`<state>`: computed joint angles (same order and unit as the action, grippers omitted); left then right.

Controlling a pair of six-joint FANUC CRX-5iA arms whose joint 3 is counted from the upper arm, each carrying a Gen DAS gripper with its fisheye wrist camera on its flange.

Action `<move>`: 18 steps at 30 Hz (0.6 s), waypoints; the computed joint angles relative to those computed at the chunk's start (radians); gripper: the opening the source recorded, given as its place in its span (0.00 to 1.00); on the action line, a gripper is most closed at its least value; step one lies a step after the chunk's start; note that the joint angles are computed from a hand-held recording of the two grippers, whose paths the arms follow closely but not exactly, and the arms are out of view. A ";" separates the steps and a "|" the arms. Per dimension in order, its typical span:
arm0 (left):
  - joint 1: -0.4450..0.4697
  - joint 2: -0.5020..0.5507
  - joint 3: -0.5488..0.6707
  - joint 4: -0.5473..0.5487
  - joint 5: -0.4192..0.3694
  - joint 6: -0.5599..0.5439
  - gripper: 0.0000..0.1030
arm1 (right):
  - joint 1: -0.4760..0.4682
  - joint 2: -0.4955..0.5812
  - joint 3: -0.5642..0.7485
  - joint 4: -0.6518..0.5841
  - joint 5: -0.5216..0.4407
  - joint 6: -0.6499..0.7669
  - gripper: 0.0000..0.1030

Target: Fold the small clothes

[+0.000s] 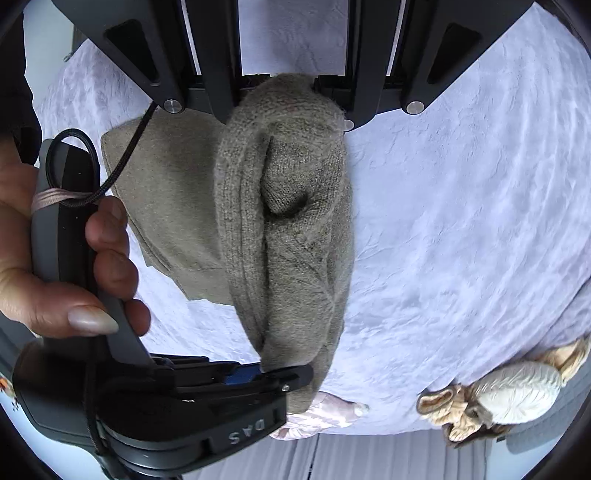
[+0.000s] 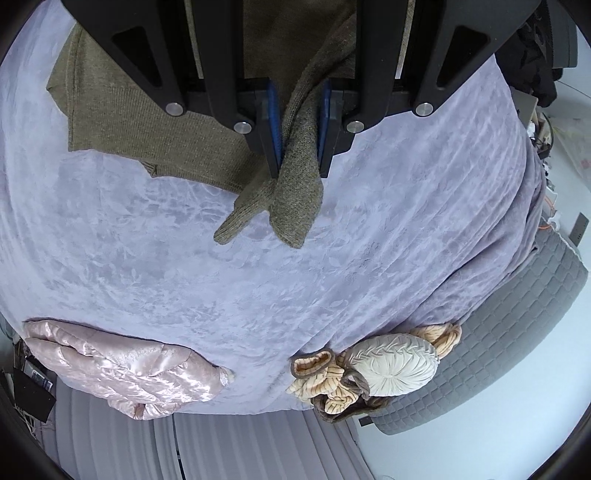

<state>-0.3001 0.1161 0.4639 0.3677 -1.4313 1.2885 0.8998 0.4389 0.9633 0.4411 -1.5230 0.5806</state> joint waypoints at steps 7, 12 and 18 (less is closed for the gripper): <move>-0.095 0.009 0.059 -0.102 0.007 0.023 0.14 | 0.001 -0.152 -0.219 0.023 0.098 -0.032 0.18; -0.180 0.018 0.107 -0.185 -0.009 0.053 0.14 | -0.002 -0.299 -0.426 0.039 0.188 -0.089 0.18; -0.276 0.060 0.182 -0.248 -0.038 0.079 0.14 | -0.015 -0.461 -0.638 0.060 0.271 -0.181 0.16</move>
<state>-0.5763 0.1760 0.6460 0.1193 -1.4690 1.3675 0.8850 -0.0224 0.3253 0.5011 -1.2523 0.3992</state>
